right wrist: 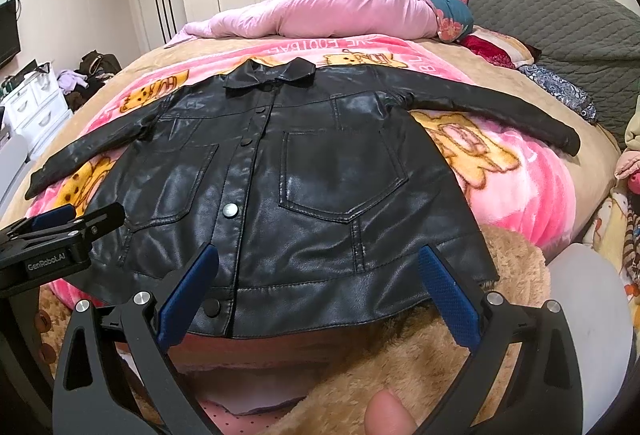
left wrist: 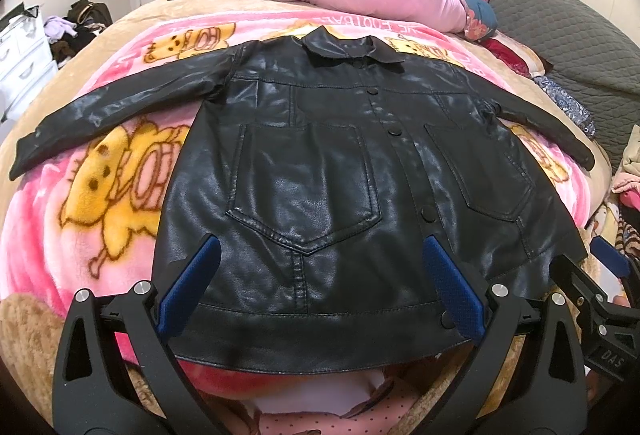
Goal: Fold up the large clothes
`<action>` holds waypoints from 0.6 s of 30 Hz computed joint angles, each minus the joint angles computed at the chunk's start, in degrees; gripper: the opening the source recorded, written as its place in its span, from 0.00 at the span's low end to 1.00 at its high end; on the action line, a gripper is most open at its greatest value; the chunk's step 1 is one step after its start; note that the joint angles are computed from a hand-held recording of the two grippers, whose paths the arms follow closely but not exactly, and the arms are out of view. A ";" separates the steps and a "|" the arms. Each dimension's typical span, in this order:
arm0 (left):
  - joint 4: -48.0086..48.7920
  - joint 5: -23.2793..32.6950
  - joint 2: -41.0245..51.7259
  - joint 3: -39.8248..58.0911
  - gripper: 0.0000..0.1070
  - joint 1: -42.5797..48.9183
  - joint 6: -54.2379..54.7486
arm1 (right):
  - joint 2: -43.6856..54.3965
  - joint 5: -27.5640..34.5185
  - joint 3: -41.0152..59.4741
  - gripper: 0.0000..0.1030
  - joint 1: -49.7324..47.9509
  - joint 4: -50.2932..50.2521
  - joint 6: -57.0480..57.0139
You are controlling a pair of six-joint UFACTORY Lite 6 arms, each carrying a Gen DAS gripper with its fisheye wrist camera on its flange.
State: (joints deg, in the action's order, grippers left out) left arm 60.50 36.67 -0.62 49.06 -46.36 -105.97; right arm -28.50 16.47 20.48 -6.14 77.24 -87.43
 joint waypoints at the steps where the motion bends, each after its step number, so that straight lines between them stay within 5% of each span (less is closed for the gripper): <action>1: -0.05 -0.03 -0.04 -0.02 0.88 0.02 0.08 | 0.07 0.22 -0.01 0.96 -0.18 0.18 -0.23; 18: -0.53 -0.43 -0.52 -0.18 0.88 0.33 1.25 | -0.08 -0.24 -0.08 0.96 0.12 0.05 -0.13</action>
State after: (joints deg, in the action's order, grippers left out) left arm 59.97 36.25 -1.14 48.88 -46.03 -104.72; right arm -28.58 16.23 20.39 -6.03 77.29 -87.56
